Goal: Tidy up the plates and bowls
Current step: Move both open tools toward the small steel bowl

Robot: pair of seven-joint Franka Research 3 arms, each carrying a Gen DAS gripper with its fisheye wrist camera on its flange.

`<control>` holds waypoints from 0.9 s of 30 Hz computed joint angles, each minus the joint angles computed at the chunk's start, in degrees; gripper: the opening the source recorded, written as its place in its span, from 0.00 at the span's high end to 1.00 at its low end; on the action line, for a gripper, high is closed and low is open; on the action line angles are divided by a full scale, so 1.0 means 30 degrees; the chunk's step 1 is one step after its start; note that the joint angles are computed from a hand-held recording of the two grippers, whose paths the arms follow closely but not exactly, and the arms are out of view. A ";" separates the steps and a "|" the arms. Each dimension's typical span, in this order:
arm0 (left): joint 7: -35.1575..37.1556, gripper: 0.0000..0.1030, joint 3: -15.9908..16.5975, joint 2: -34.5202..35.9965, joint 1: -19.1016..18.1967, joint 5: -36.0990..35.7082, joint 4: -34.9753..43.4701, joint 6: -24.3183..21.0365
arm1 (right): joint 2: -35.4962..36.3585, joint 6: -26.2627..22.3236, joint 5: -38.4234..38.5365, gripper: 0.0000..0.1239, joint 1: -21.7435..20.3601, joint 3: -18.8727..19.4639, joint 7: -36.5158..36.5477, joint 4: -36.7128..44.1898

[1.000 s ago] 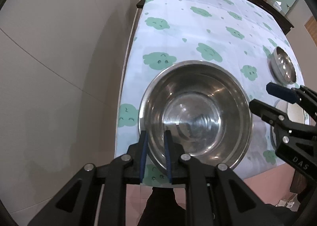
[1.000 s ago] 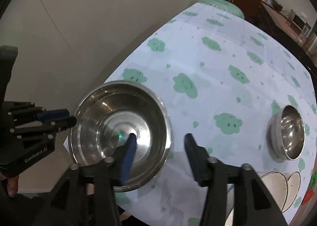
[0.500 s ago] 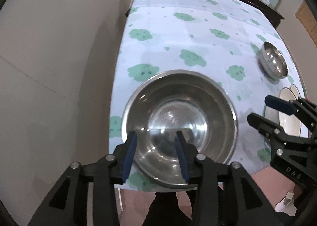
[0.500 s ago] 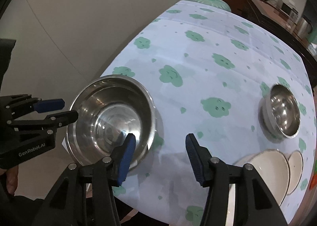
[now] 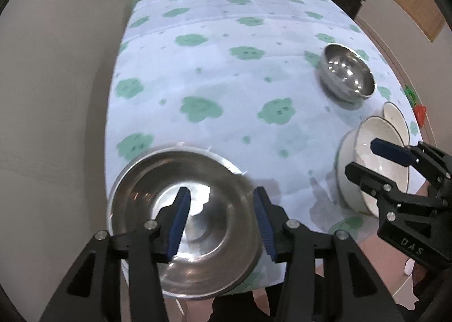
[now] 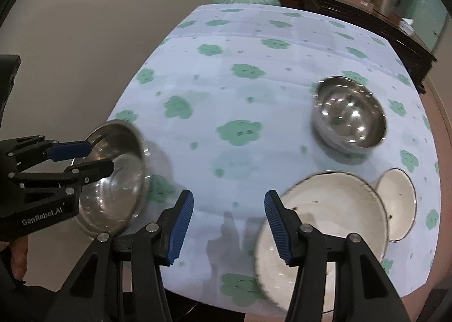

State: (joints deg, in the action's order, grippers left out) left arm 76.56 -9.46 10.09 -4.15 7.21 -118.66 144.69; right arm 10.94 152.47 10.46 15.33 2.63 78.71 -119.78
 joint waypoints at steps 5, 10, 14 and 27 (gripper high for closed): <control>-0.0161 0.47 -0.0231 0.1308 -0.0499 0.0529 0.1833 -0.0325 | 0.0217 -0.0079 0.0765 0.56 -0.0576 -0.0166 -0.0484 0.0389; -0.0023 0.46 -0.0463 0.2950 -0.0911 0.0685 0.4046 -0.0960 | 0.0537 -0.0160 0.0526 0.56 -0.1031 -0.0665 -0.0121 0.0784; 0.0099 0.46 -0.0607 0.4304 -0.1328 0.0863 0.5984 -0.1466 | 0.0937 -0.0209 0.0342 0.56 -0.1478 -0.0976 0.0077 0.1310; 0.0531 0.46 -0.0613 0.8476 -0.2659 0.1318 1.2466 -0.3733 | 0.2747 -0.1035 0.0282 0.56 -0.2703 -0.1472 0.0276 0.3773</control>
State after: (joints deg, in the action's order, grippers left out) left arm 78.16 -11.30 35.52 -12.12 11.17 -81.26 133.49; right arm 19.18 149.37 11.31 7.23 -1.79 79.54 -108.46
